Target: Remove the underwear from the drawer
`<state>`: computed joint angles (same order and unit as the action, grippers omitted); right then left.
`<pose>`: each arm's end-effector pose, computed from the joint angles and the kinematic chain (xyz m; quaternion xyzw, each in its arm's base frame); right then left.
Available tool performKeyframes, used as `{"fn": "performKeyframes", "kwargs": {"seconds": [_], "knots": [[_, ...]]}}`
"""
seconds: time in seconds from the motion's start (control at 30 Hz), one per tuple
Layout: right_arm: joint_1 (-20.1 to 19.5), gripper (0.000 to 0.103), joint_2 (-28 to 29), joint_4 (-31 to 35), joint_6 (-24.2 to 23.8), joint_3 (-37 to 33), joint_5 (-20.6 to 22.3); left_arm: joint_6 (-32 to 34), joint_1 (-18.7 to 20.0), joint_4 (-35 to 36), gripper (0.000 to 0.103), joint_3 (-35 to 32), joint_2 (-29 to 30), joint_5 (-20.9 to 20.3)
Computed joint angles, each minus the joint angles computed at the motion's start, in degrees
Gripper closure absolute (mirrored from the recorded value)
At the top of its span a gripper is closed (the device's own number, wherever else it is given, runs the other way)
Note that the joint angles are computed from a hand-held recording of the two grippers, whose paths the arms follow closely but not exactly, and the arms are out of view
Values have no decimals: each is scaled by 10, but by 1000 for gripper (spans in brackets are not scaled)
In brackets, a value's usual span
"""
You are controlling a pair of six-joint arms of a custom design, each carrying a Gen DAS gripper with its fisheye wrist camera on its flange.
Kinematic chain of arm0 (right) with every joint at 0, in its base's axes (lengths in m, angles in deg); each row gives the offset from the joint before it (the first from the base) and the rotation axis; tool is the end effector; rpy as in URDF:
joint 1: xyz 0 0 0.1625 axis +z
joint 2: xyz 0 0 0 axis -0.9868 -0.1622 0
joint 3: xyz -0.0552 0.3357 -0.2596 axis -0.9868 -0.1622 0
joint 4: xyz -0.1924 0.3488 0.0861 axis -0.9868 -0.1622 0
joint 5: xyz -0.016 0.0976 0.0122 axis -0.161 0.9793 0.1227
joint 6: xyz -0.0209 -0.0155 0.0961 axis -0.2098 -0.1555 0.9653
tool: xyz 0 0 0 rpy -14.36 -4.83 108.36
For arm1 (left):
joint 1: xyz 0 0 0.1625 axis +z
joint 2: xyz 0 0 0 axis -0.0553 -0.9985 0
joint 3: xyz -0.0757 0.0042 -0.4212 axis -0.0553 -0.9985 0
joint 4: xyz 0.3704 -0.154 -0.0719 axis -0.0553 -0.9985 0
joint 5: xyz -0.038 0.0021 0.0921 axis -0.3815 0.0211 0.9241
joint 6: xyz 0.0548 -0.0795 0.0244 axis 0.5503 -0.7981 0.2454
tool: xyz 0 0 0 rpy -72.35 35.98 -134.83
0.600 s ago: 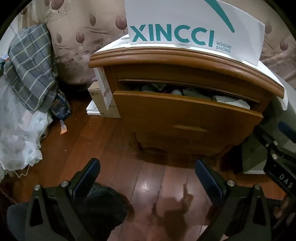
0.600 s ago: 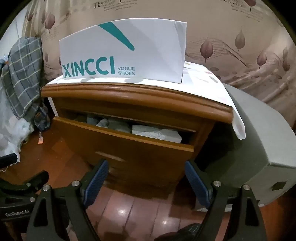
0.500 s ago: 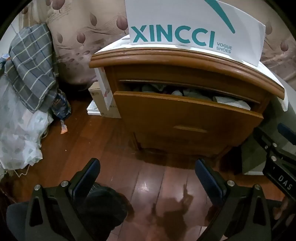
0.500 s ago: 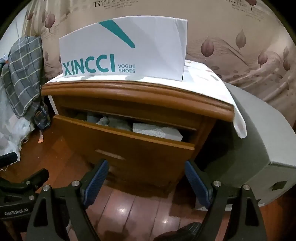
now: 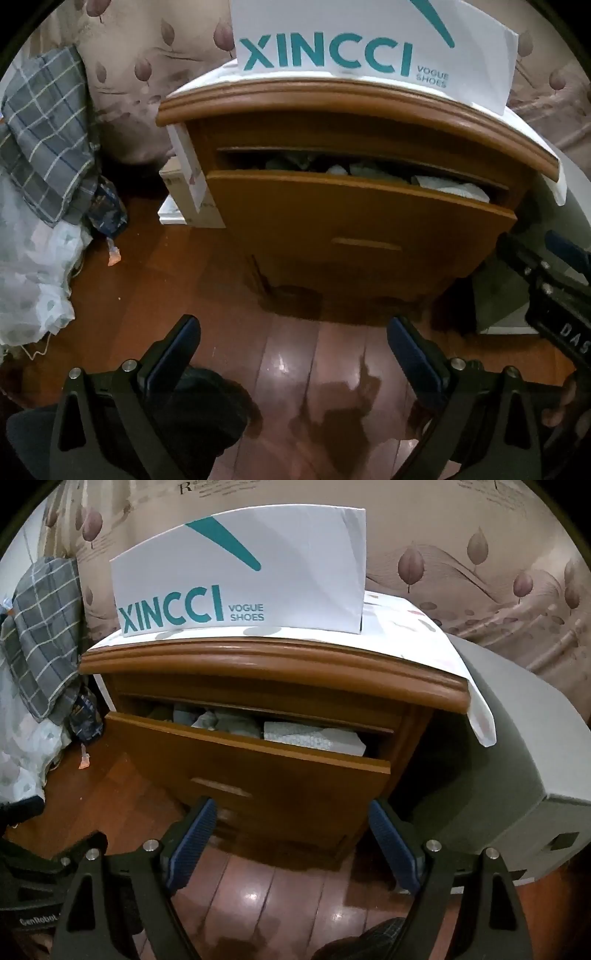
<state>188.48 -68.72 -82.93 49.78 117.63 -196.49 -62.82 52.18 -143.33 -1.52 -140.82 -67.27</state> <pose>0.3270 -0.7445 0.1593 0.2912 -0.8614 0.3089 0.2789 -0.2552 -0.6318 0.3055 0.0151 0.8530 -0.3102 0.4195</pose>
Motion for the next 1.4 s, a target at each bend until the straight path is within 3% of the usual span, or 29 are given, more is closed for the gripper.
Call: {"fn": "performKeyframes", "kwargs": {"seconds": [0.37, 0.6, 1.4], "knots": [[1, 17, 3, 16, 15, -7, -9, 5, -2, 9, 3, -2, 3, 1], [6, 17, 10, -9, -10, -9, -29, -14, -2, 28, 3, -9, 5, 6], [4, 17, 3, 13, 1, -6, -14, -66, -1, 86, 2, -32, 11, 12]]}}
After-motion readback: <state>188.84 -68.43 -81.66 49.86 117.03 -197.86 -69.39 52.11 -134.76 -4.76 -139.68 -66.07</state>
